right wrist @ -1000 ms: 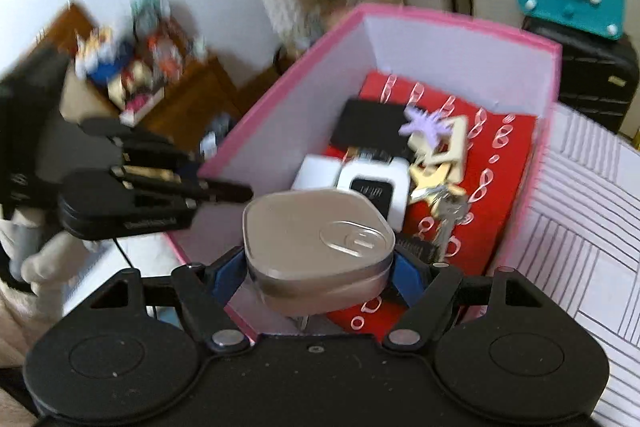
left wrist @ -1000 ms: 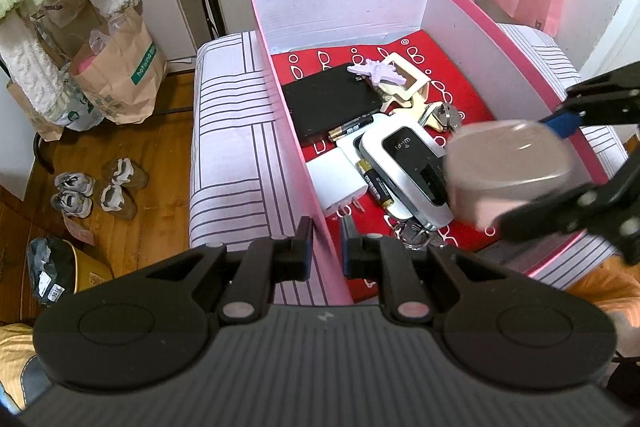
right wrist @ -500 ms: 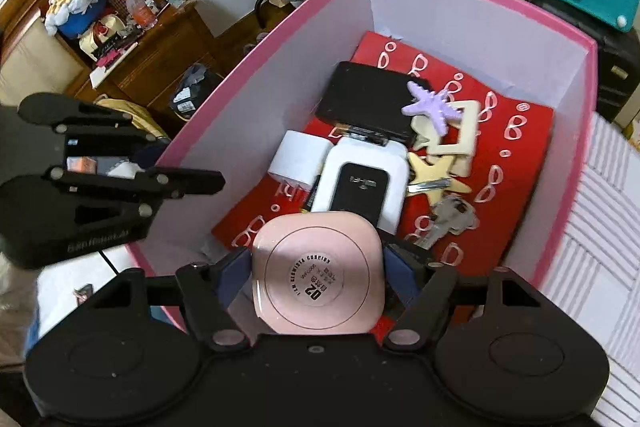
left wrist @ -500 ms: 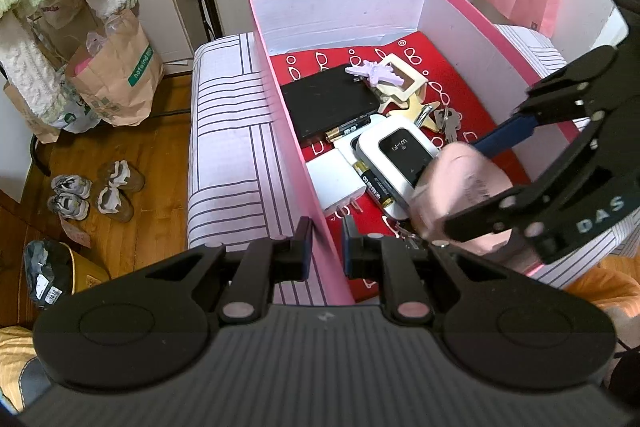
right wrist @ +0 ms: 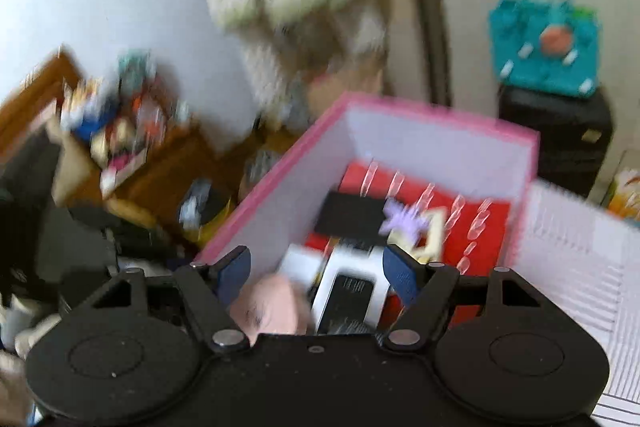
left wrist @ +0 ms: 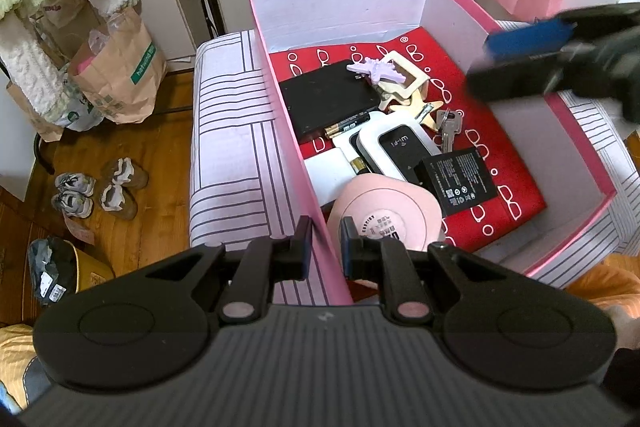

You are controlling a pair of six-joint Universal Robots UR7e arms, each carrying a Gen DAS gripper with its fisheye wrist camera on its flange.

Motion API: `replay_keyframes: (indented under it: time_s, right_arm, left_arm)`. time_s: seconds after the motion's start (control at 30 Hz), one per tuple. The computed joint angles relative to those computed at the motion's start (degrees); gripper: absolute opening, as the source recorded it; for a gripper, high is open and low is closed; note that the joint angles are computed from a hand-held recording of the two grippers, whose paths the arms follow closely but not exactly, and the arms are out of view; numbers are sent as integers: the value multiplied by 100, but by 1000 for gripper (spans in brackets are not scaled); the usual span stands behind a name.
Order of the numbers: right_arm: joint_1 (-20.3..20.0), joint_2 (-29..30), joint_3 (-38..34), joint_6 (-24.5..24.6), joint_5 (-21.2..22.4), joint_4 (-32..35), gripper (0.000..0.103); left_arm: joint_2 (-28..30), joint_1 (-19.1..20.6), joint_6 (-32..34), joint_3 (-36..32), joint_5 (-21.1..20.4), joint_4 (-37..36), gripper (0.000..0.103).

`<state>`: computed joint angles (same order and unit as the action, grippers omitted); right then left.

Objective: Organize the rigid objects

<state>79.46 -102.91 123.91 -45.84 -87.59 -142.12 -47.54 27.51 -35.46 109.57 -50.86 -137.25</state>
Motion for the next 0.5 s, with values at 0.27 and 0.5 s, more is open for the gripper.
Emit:
replay_keyframes:
  time_s: [0.27,0.5]
  right_arm:
    - [-264,-257,145,-11,-11,-172,77]
    - [-219,-509,596,-798,-264,-946,76]
  left_arm:
    - [-5,-27,-245,-34,-6,157,13]
    - [-24,-31,-460,-26,-108,269,13]
